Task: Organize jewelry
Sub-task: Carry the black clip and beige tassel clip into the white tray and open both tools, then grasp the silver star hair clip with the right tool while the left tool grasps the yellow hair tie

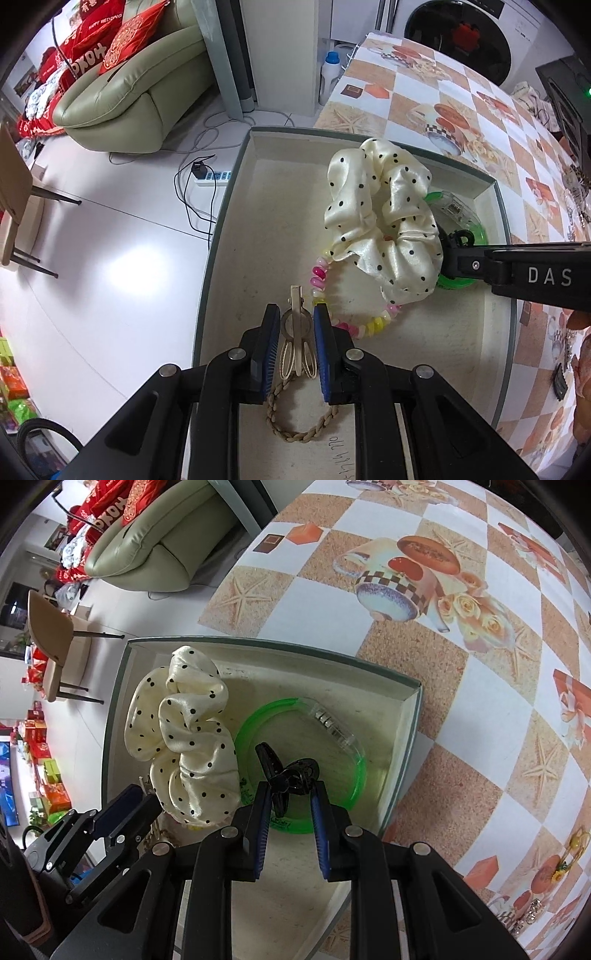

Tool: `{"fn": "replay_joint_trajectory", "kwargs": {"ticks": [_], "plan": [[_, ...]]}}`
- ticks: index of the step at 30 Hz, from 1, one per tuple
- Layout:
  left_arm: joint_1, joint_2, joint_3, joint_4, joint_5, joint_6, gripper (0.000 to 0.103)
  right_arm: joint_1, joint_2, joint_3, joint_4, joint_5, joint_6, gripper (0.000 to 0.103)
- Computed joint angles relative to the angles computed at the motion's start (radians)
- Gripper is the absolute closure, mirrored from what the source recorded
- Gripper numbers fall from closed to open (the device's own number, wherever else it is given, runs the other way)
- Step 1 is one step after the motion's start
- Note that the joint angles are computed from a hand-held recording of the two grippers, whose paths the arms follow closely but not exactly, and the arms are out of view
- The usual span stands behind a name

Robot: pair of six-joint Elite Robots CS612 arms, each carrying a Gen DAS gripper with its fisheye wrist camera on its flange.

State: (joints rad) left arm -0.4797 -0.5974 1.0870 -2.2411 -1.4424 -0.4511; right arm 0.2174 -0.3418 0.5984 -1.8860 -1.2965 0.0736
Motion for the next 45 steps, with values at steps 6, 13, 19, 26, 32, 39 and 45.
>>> {"fn": "replay_joint_trajectory", "kwargs": {"ticks": [6, 13, 19, 26, 32, 39, 45], "plan": [[-0.013, -0.017, 0.017, -0.006, 0.062, -0.016, 0.018, -0.004, -0.024, 0.037, -0.044, 0.015, -0.010, 0.052], [-0.019, -0.027, 0.012, 0.027, 0.032, -0.017, 0.013, -0.027, -0.117, 0.197, -0.175, 0.048, 0.037, 0.045], [-0.039, -0.040, 0.016, 0.055, 0.044, 0.019, 0.000, -0.059, -0.205, 0.355, -0.288, 0.056, 0.134, 0.032], [-0.072, -0.038, -0.022, 0.127, 0.088, 0.087, 0.000, -0.101, -0.301, 0.531, -0.396, 0.021, 0.241, 0.017], [-0.096, -0.031, -0.052, 0.114, 0.071, 0.144, 0.000, -0.142, -0.384, 0.692, -0.473, -0.032, 0.318, 0.016], [-0.123, 0.011, -0.141, 0.145, 0.042, 0.194, 0.000, -0.184, -0.466, 0.850, -0.466, -0.108, 0.383, 0.016], [-0.145, 0.064, -0.235, 0.191, -0.013, 0.271, 0.000, -0.211, -0.500, 0.936, -0.466, -0.112, 0.440, 0.016]]}}
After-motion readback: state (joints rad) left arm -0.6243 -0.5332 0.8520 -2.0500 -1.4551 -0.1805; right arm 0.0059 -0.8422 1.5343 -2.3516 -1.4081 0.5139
